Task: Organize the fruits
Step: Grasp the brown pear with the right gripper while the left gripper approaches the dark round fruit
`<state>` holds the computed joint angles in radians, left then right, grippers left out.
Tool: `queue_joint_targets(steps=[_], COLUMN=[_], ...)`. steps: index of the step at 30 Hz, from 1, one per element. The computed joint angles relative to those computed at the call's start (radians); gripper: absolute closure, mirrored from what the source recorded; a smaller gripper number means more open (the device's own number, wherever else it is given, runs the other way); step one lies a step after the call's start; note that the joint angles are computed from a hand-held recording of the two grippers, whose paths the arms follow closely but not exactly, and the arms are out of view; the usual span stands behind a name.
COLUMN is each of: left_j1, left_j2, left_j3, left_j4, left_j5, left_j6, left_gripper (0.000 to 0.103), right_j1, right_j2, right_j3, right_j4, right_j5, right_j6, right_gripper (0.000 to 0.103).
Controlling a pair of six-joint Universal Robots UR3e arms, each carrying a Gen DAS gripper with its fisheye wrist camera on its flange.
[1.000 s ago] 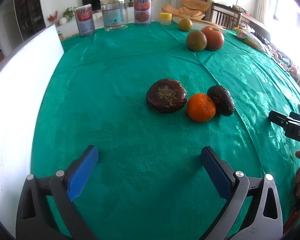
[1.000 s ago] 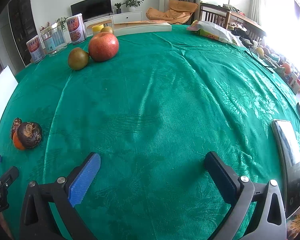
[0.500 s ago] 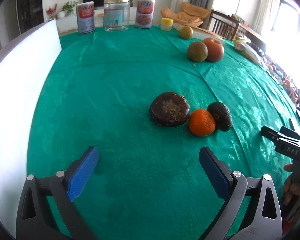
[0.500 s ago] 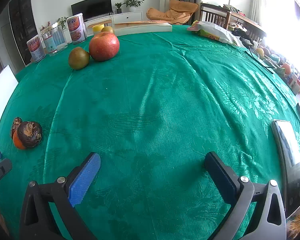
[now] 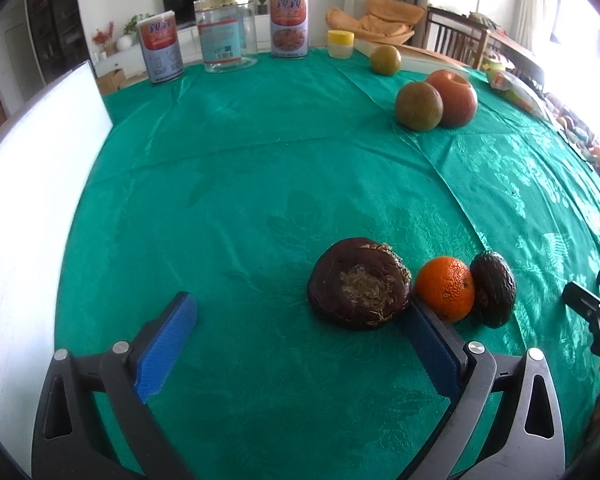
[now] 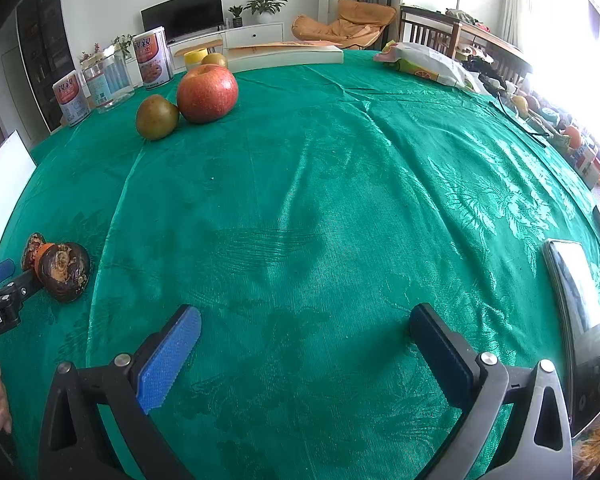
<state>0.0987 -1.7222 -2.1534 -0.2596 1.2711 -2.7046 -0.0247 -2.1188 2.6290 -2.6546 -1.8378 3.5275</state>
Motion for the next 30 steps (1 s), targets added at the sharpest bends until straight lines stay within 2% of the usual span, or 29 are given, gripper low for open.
queue_joint_targets(steps=[2,4,6,10,12,13,17,19,21,24,28,30], left_j1=[0.017,0.036,0.035,0.035,0.035,0.036,0.035,0.035,0.037,0.037,0.037,0.037], left_j2=[0.02,0.035,0.034,0.033,0.033,0.034,0.034,0.034,0.033,0.033,0.034,0.034], left_j3=[-0.025,-0.042,-0.041,-0.04,-0.04,-0.041,-0.041,-0.041,-0.039,-0.04,-0.041,-0.041], left_j4=[0.004,0.002,0.005,0.006,0.006,0.005,0.005,0.005,0.004,0.004,0.004,0.004], left_j5=[-0.001,-0.008,-0.002,-0.001,-0.001,-0.002,-0.002,-0.002,-0.003,-0.003,-0.003,-0.003], left_j6=[0.004,0.002,-0.001,-0.001,-0.001,-0.001,-0.001,-0.001,0.0,0.0,0.0,-0.001], left_gripper=[0.0,0.0,0.0,0.0,0.0,0.0,0.0,0.0,0.0,0.0,0.0,0.0], right_j1=[-0.051,-0.194,-0.327,-0.388,-0.365,-0.329,-0.121,-0.017,0.054,0.115,0.164,0.175], right_j2=[-0.08,-0.23,-0.259,-0.001,0.144,0.223,0.546,0.704,0.848,1.015,1.12,1.122], right_j3=[0.029,0.041,-0.001,-0.206,-0.345,-0.428,-0.8,-0.971,-1.116,-1.261,-1.344,-1.342], right_j4=[0.018,0.136,0.234,0.203,0.184,0.183,0.23,0.26,0.288,0.304,0.34,0.344], right_j5=[0.058,0.208,0.346,0.47,0.518,0.518,0.419,0.331,0.242,0.116,-0.013,-0.06], right_j6=[-0.03,-0.124,-0.229,-0.344,-0.396,-0.42,-0.549,-0.629,-0.687,-0.711,-0.722,-0.714], right_gripper=[0.0,0.0,0.0,0.001,0.007,0.016,0.044,0.051,0.051,0.051,0.05,0.057])
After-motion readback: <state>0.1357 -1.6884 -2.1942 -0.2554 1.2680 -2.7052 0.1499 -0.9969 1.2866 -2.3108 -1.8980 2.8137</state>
